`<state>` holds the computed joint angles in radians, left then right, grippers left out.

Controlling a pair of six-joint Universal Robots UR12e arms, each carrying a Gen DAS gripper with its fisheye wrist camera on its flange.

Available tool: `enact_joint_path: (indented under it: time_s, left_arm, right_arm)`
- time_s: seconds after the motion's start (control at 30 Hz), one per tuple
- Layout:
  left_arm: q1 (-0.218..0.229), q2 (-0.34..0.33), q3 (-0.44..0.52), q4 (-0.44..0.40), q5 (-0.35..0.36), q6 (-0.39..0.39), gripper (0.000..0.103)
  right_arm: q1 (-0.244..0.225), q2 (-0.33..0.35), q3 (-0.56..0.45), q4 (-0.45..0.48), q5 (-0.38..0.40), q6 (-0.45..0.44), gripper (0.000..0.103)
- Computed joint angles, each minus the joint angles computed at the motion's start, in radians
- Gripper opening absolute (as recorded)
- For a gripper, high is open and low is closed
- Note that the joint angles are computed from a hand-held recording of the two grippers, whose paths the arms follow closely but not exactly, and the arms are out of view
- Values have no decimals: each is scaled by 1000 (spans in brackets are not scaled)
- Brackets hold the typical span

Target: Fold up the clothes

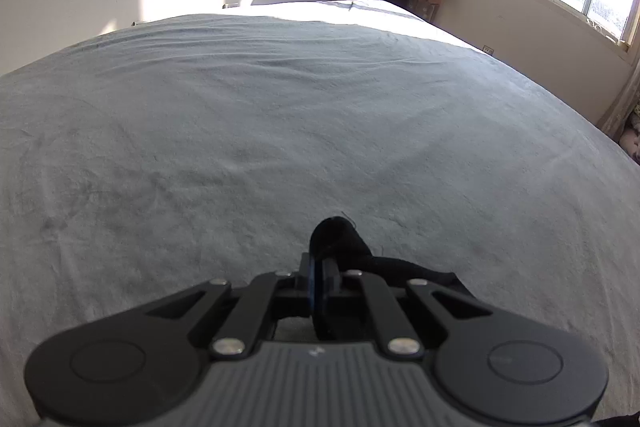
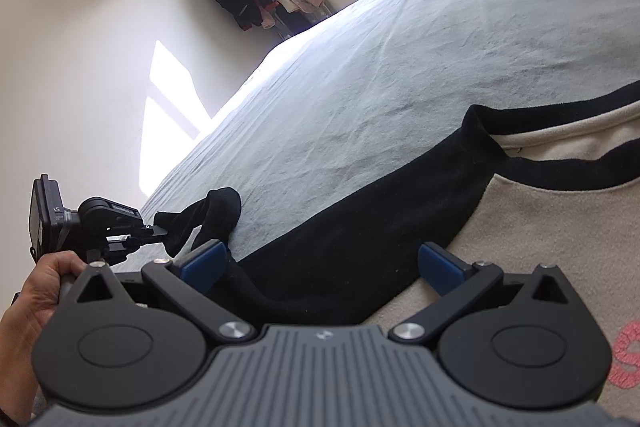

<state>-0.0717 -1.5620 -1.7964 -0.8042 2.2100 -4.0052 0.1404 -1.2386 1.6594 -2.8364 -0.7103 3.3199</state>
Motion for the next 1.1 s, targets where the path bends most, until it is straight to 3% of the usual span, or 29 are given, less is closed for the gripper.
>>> enact_joint_path:
  time_s: [0.17,0.3,0.37,0.47,0.57,0.63,0.8,0.87,0.97,1.1]
  left_arm:
    - [-3,9,59,-146,108,165,3]
    - [5,17,96,-254,103,202,3]
    - [18,24,108,-299,71,155,3]
    - [61,45,101,-338,-62,24,3]
    - [105,64,67,-325,-188,-98,3]
    - [116,71,42,-291,-220,-166,3]
    - [152,107,-68,-40,-308,-418,4]
    - [176,123,-116,71,-387,-526,4]
    - [195,132,-159,175,-474,-620,5]
    - [172,113,-121,87,-455,-545,41]
  right_arm:
    - [0,1,0,-1,1,-1,103]
    - [-1,1,1,-3,2,3,103]
    - [-1,2,1,-4,2,3,103]
    - [-1,2,1,-4,3,3,103]
    - [-2,2,1,-5,8,7,103]
    - [-3,2,1,-5,11,9,103]
    - [-6,2,1,-6,17,15,103]
    - [-5,2,1,-7,15,13,103]
    - [-4,1,1,-7,12,9,103]
    - [-4,1,3,-9,12,9,103]
